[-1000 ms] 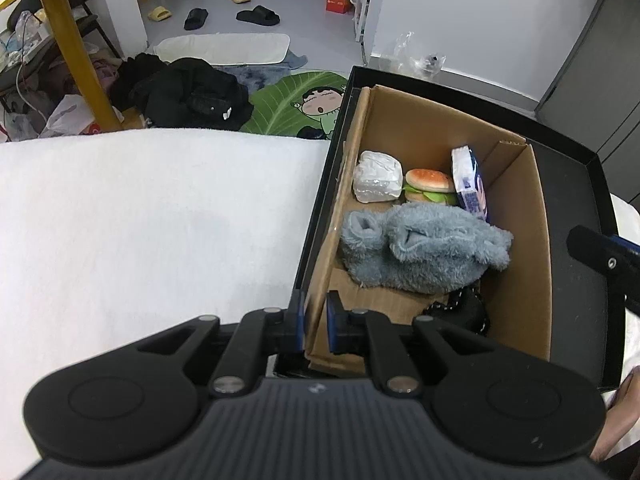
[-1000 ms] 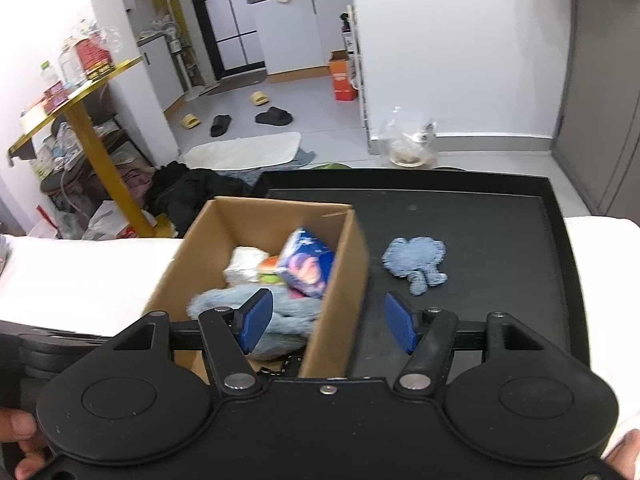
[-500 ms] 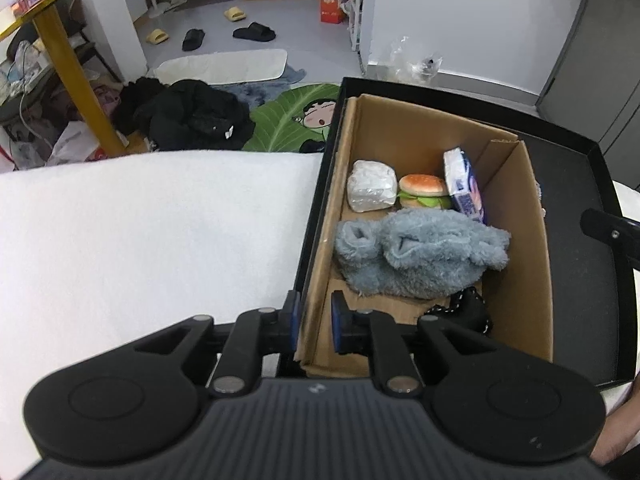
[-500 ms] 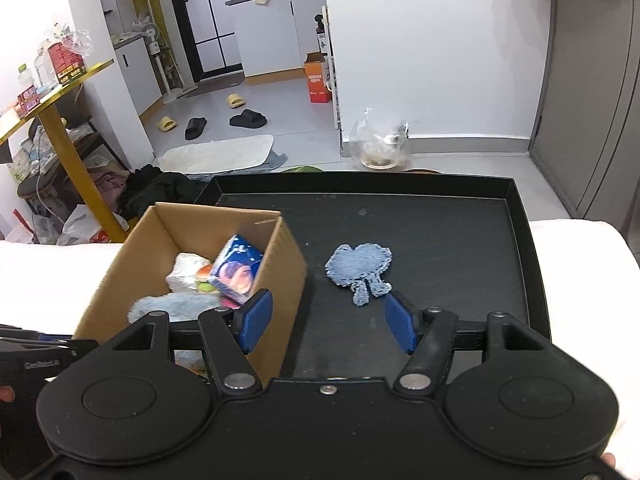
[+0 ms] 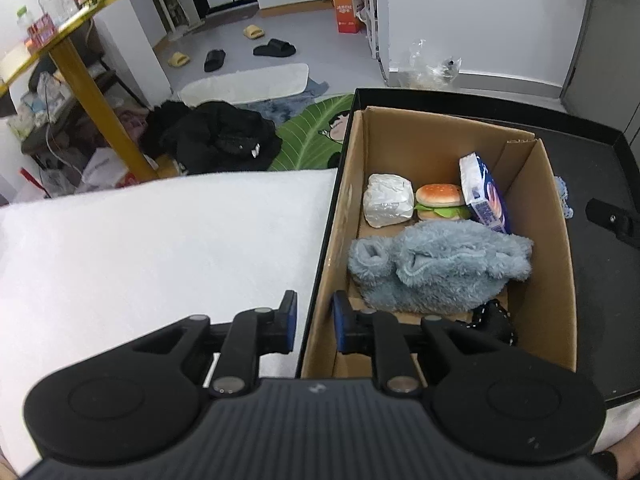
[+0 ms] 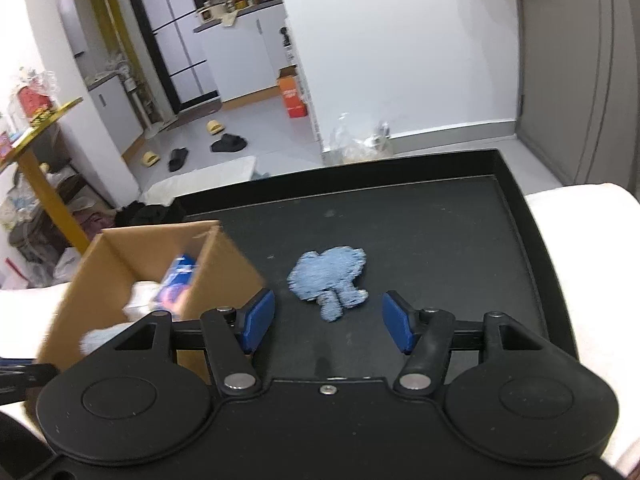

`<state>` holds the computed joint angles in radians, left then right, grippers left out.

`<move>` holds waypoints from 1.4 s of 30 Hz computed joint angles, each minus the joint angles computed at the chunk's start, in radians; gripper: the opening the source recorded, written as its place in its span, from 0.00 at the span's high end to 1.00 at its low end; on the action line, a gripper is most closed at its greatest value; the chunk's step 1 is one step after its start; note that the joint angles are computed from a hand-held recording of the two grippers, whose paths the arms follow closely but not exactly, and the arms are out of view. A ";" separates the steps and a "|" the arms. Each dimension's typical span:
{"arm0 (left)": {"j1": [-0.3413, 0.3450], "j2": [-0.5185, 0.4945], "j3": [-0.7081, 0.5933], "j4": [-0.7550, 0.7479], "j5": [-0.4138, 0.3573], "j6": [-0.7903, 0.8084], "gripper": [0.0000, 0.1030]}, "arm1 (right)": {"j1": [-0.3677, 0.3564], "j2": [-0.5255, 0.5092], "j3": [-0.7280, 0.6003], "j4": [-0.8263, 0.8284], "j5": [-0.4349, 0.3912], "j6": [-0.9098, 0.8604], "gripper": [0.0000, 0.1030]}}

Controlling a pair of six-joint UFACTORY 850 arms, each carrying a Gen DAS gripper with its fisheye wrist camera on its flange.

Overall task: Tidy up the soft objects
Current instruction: 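Move the right gripper to the blue denim heart plush and grasp it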

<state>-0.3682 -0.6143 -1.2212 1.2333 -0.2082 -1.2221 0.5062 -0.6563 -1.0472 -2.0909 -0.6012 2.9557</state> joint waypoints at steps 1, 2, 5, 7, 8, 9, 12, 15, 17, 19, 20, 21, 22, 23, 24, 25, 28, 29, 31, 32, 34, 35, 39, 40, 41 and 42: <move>-0.004 0.002 0.005 0.068 -0.005 -0.067 0.81 | 0.000 -0.008 -0.001 -0.001 -0.016 0.002 0.43; -0.009 0.004 0.010 0.154 -0.017 -0.151 0.81 | -0.002 -0.015 -0.001 -0.012 -0.025 0.011 0.45; -0.030 -0.002 0.009 0.263 -0.069 -0.254 0.76 | -0.007 -0.041 -0.018 -0.003 -0.028 -0.022 0.50; -0.041 -0.008 0.006 0.286 -0.096 -0.264 0.76 | -0.011 -0.056 -0.032 0.004 -0.021 -0.047 0.54; -0.045 -0.009 0.005 0.293 -0.104 -0.264 0.76 | -0.013 -0.061 -0.035 -0.001 -0.017 -0.045 0.56; -0.048 -0.011 0.004 0.298 -0.110 -0.263 0.75 | -0.015 -0.067 -0.041 -0.004 -0.014 -0.044 0.57; -0.049 -0.011 0.005 0.288 -0.113 -0.250 0.75 | -0.019 -0.093 -0.070 0.012 -0.007 -0.069 0.61; -0.048 -0.015 0.000 0.263 -0.108 -0.221 0.74 | -0.027 -0.120 -0.097 0.004 0.005 -0.064 0.63; -0.047 -0.018 -0.004 0.250 -0.109 -0.207 0.74 | -0.027 -0.133 -0.111 0.015 -0.001 -0.082 0.63; -0.050 -0.021 -0.007 0.244 -0.116 -0.200 0.74 | -0.030 -0.140 -0.118 0.007 -0.003 -0.070 0.63; -0.053 -0.026 -0.013 0.237 -0.122 -0.191 0.74 | -0.032 -0.143 -0.119 0.004 -0.005 -0.061 0.63; -0.056 -0.028 -0.015 0.235 -0.127 -0.186 0.74 | -0.033 -0.145 -0.119 0.001 -0.010 -0.051 0.63; -0.059 -0.030 -0.016 0.240 -0.133 -0.184 0.74 | -0.035 -0.149 -0.121 0.003 -0.010 -0.050 0.63; -0.061 -0.031 -0.016 0.244 -0.137 -0.183 0.74 | -0.038 -0.152 -0.124 0.001 -0.005 -0.050 0.63; -0.063 -0.032 -0.017 0.245 -0.140 -0.181 0.73 | -0.040 -0.155 -0.125 -0.004 -0.004 -0.046 0.64; -0.064 -0.033 -0.018 0.242 -0.142 -0.177 0.73 | -0.037 -0.156 -0.123 -0.005 -0.012 -0.043 0.68; -0.067 -0.034 -0.022 0.222 -0.148 -0.165 0.73 | -0.039 -0.150 -0.116 -0.020 0.000 -0.016 0.87; -0.066 -0.034 -0.023 0.220 -0.148 -0.163 0.73 | -0.041 -0.146 -0.109 -0.036 0.003 0.010 0.92; -0.068 -0.031 -0.016 0.236 -0.151 -0.177 0.73 | -0.041 -0.141 -0.101 -0.048 0.006 0.030 0.94; -0.069 -0.029 -0.014 0.241 -0.151 -0.180 0.73 | -0.038 -0.140 -0.099 -0.042 0.005 0.022 0.94; -0.068 -0.026 -0.011 0.243 -0.148 -0.184 0.73 | -0.035 -0.138 -0.095 -0.026 0.005 -0.002 0.95; -0.067 -0.024 -0.010 0.246 -0.145 -0.189 0.73 | -0.032 -0.134 -0.091 -0.015 0.007 -0.013 0.95; -0.061 -0.016 -0.003 0.255 -0.130 -0.203 0.73 | -0.022 -0.114 -0.068 0.020 0.012 -0.024 0.95; -0.060 -0.015 -0.001 0.254 -0.127 -0.201 0.73 | -0.020 -0.107 -0.061 0.025 0.013 -0.021 0.95; -0.058 -0.013 0.000 0.249 -0.123 -0.196 0.73 | -0.017 -0.098 -0.050 0.028 0.012 -0.015 0.95; -0.058 -0.012 0.001 0.247 -0.120 -0.195 0.73 | -0.016 -0.093 -0.049 0.032 0.013 -0.013 0.96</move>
<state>-0.4262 -0.6259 -1.2203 1.4801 -0.3283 -1.4168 0.4899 -0.7496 -1.0958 -2.0593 -0.5885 2.9426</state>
